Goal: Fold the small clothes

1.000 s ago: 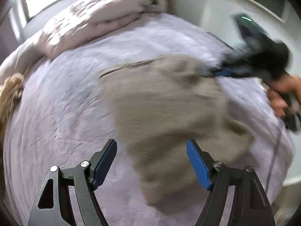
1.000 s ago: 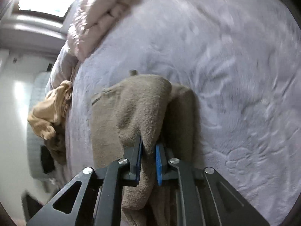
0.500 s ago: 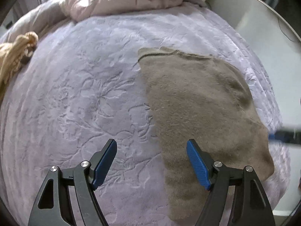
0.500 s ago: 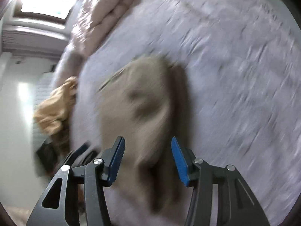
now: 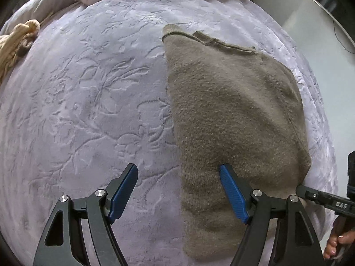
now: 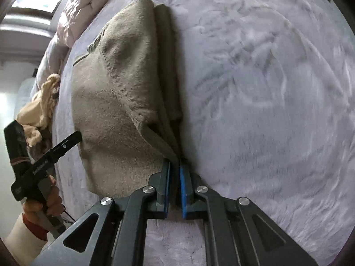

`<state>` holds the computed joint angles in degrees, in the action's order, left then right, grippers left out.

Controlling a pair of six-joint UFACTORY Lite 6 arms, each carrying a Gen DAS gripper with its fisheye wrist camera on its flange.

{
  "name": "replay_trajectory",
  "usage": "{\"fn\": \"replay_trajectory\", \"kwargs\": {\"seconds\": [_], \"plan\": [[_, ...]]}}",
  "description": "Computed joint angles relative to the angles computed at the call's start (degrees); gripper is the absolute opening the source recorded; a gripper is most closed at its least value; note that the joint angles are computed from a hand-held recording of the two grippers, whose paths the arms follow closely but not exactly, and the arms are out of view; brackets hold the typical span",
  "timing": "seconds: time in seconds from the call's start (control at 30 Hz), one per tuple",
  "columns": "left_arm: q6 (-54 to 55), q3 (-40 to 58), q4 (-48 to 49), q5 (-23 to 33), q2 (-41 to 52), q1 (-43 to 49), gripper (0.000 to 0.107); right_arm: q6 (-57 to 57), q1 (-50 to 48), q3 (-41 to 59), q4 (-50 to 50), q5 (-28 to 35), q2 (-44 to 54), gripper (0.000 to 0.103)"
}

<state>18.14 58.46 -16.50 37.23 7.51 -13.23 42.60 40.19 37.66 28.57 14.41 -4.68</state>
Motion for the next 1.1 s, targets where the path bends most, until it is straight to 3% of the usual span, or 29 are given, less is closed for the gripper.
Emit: {"fn": "replay_trajectory", "kwargs": {"seconds": [0.13, 0.17, 0.27, 0.3, 0.43, 0.47, 0.5, 0.57, 0.67, 0.77, 0.83, 1.1], "plan": [[1.6, -0.5, 1.1, 1.5, -2.2, 0.9, 0.077, 3.5, -0.1, -0.7, -3.0, 2.2, -3.6, 0.011], [2.0, -0.6, 1.0, 2.0, -2.7, 1.3, 0.077, 6.3, 0.1, -0.1, -5.6, 3.3, -4.4, 0.016], [4.0, -0.6, 0.3, 4.5, -3.7, 3.9, 0.077, 20.8, 2.0, 2.0, -19.3, 8.8, -7.2, 0.054], [4.5, -0.8, 0.2, 5.1, -4.1, 4.8, 0.077, 24.3, 2.7, 2.7, -22.8, 9.2, -7.9, 0.057], [6.8, -3.3, -0.3, 6.5, -6.0, 7.2, 0.077, 35.7, 7.1, 7.3, -34.6, 13.0, -9.4, 0.056], [7.4, -4.4, -0.2, 6.6, -6.6, 7.4, 0.077, 37.3, 8.4, 9.8, -37.0, 14.4, -8.0, 0.052], [7.6, -5.9, 0.4, 6.4, -7.1, 7.3, 0.077, 37.2, 9.1, 11.3, -37.6, 14.7, -6.8, 0.041], [6.9, -9.2, 2.5, 5.2, -8.0, 6.7, 0.077, 32.6, 9.7, 13.9, -34.2, 13.9, -3.1, 0.027], [7.5, -12.3, 1.8, 5.1, -8.9, 8.0, 0.077, 28.4, 10.1, 14.2, -28.4, 12.4, 2.9, 0.027], [7.9, -12.7, 1.3, 6.2, -10.0, 9.4, 0.077, 25.7, 10.3, 8.7, -20.8, 7.8, 3.6, 0.019], [7.7, -12.9, 2.4, 6.5, -11.1, 9.6, 0.077, 27.9, 11.4, 7.1, -21.2, 6.4, 2.7, 0.017], [6.9, -12.9, 4.4, 8.2, -14.4, 11.1, 0.078, 37.7, 14.8, 5.7, -27.7, 10.2, -4.6, 0.023]]}}
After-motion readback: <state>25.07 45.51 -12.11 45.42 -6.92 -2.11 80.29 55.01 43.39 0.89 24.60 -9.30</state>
